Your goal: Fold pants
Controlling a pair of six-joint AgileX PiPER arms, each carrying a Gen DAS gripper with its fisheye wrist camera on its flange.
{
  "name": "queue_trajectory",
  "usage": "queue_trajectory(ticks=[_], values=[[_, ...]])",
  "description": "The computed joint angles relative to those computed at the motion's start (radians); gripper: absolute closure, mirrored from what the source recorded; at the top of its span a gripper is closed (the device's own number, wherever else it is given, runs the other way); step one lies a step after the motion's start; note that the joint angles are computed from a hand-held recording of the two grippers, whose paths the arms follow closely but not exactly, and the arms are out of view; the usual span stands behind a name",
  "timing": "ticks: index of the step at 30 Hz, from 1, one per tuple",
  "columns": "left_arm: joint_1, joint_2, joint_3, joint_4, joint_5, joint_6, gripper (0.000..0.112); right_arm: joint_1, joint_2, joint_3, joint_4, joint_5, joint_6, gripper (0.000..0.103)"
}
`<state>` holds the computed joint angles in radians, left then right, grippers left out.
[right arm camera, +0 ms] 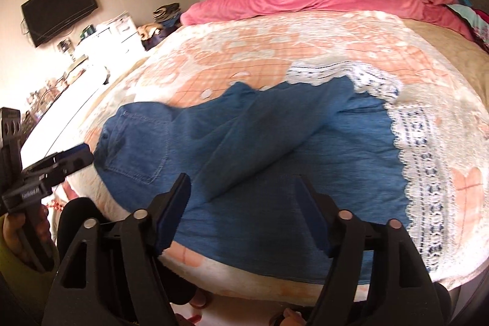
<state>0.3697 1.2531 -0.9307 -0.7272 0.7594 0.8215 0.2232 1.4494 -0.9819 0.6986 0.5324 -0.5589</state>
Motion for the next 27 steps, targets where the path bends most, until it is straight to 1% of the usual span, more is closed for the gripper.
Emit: queue_trajectory(ticks=[4,6,8,10,11,13,15,18,20,21,25,27], values=[[-0.132,0.041,-0.018,0.05,-0.025,-0.058,0.052,-0.029,-0.012,0.009,-0.039,-0.017,0.037,0.028],[-0.17,0.068,-0.032,0.047,-0.018,-0.065,0.052,-0.04,-0.014,0.009,-0.054,-0.024,0.044,0.026],[-0.214,0.121,-0.067,0.032,0.008,-0.069,0.053,-0.06,-0.003,-0.001,-0.044,-0.014,0.039,0.025],[-0.256,0.186,-0.116,0.027,0.036,-0.077,0.06,-0.079,0.012,-0.025,-0.063,-0.003,0.062,0.025],[-0.275,0.213,-0.138,0.035,0.044,-0.087,0.066,-0.088,0.016,-0.035,-0.061,0.005,0.06,0.025],[-0.311,0.281,-0.196,0.044,0.069,-0.104,0.072,-0.108,0.034,-0.068,-0.063,0.024,0.059,0.025],[-0.327,0.335,-0.248,0.052,0.096,-0.12,0.083,-0.116,0.056,-0.104,-0.077,0.041,0.06,0.024],[-0.335,0.424,-0.326,0.053,0.123,-0.148,0.086,-0.108,0.103,-0.172,-0.14,0.059,0.099,0.024],[-0.328,0.448,-0.341,0.053,0.117,-0.167,0.086,-0.095,0.139,-0.223,-0.183,0.072,0.13,0.024],[-0.321,0.459,-0.339,0.031,0.106,-0.163,0.086,-0.086,0.165,-0.259,-0.208,0.082,0.147,0.024],[-0.296,0.48,-0.317,-0.086,0.11,-0.097,0.087,-0.048,0.273,-0.407,-0.305,0.123,0.227,0.024],[-0.299,0.484,-0.311,-0.109,0.105,-0.071,0.095,-0.029,0.358,-0.52,-0.349,0.164,0.282,0.024]])
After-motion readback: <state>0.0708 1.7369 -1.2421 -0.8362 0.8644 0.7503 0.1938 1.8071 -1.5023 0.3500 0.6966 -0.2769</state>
